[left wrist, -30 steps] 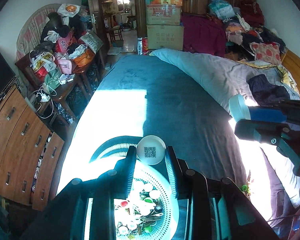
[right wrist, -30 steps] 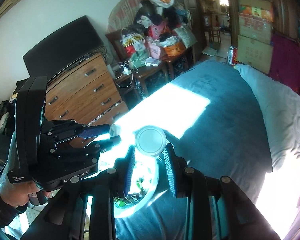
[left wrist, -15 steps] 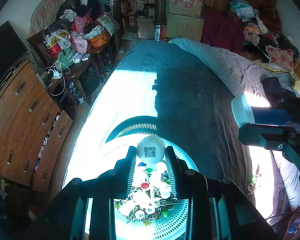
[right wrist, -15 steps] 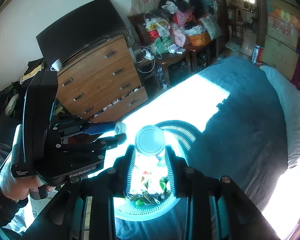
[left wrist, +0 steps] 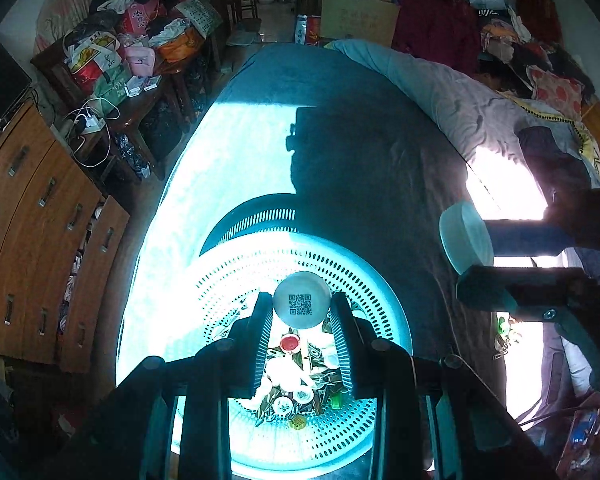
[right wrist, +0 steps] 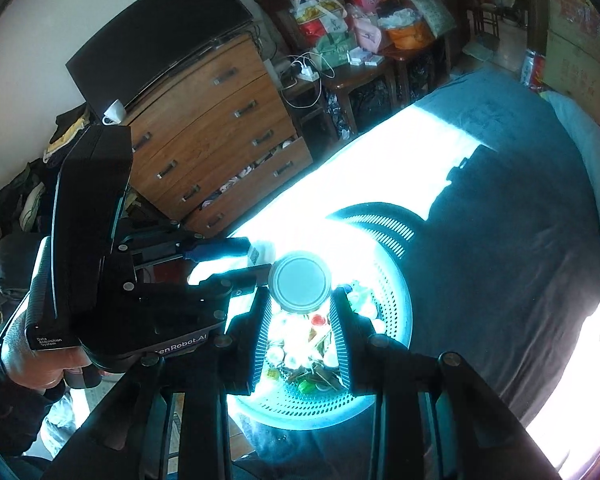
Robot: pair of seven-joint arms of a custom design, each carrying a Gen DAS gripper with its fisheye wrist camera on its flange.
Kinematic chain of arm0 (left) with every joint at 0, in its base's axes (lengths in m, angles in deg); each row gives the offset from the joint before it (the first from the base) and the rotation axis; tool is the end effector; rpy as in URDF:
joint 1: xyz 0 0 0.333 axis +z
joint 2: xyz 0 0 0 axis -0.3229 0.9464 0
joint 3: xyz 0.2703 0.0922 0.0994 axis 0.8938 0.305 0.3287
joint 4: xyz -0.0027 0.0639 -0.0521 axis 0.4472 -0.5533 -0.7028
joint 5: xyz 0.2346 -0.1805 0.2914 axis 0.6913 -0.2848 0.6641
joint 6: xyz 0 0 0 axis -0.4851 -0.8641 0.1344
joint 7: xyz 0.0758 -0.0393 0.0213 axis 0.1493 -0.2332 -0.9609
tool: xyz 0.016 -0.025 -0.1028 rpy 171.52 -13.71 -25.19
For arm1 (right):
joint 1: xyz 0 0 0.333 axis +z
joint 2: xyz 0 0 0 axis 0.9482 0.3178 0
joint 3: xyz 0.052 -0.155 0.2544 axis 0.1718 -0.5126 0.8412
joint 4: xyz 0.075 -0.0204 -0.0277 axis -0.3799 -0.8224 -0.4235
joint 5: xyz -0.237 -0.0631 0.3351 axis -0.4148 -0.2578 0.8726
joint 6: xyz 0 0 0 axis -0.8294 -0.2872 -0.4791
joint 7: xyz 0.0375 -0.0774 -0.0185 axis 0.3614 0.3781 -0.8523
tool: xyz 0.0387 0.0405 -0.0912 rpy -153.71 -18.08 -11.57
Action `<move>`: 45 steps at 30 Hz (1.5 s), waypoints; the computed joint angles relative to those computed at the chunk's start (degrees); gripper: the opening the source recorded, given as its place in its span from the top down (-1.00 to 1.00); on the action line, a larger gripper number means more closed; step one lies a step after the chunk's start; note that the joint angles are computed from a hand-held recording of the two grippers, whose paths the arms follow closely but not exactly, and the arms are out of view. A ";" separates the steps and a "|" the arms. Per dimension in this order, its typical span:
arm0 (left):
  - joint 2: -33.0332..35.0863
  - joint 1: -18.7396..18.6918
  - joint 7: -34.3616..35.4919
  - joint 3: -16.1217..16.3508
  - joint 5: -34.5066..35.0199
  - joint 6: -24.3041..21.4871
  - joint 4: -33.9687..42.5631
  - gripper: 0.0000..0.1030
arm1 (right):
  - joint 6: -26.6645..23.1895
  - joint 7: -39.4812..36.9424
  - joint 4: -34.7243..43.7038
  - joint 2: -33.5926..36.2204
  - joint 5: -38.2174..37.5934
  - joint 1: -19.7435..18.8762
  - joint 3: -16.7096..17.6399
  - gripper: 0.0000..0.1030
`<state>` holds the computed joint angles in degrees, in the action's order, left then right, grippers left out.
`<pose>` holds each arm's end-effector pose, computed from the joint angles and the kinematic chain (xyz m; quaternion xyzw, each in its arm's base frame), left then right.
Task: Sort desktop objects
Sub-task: 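Open left tool over the basket while right tool drops its white cap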
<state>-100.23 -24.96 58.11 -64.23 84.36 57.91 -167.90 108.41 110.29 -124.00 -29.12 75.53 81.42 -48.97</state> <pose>0.4246 -0.1919 0.5951 -0.7532 0.6219 -0.1497 0.1530 0.5895 0.1818 0.6368 -0.8904 0.3343 0.0797 0.2986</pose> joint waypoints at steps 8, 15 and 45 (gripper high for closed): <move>-0.14 0.11 1.53 1.00 -0.90 0.26 -0.63 0.40 | -0.91 0.25 1.58 1.30 -0.21 -0.24 0.17 0.43; 0.13 0.29 2.19 1.03 -1.54 0.42 -0.66 0.40 | -1.03 0.74 1.31 1.33 -0.38 -0.22 0.39 0.43; -1.90 0.86 0.72 0.74 -1.08 -1.62 -2.55 0.09 | 0.19 2.15 0.72 1.44 0.10 0.19 0.52 0.20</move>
<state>-102.13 -24.09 58.83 -63.49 83.28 56.29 -170.45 108.60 112.44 -123.28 -27.68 75.64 81.61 -48.45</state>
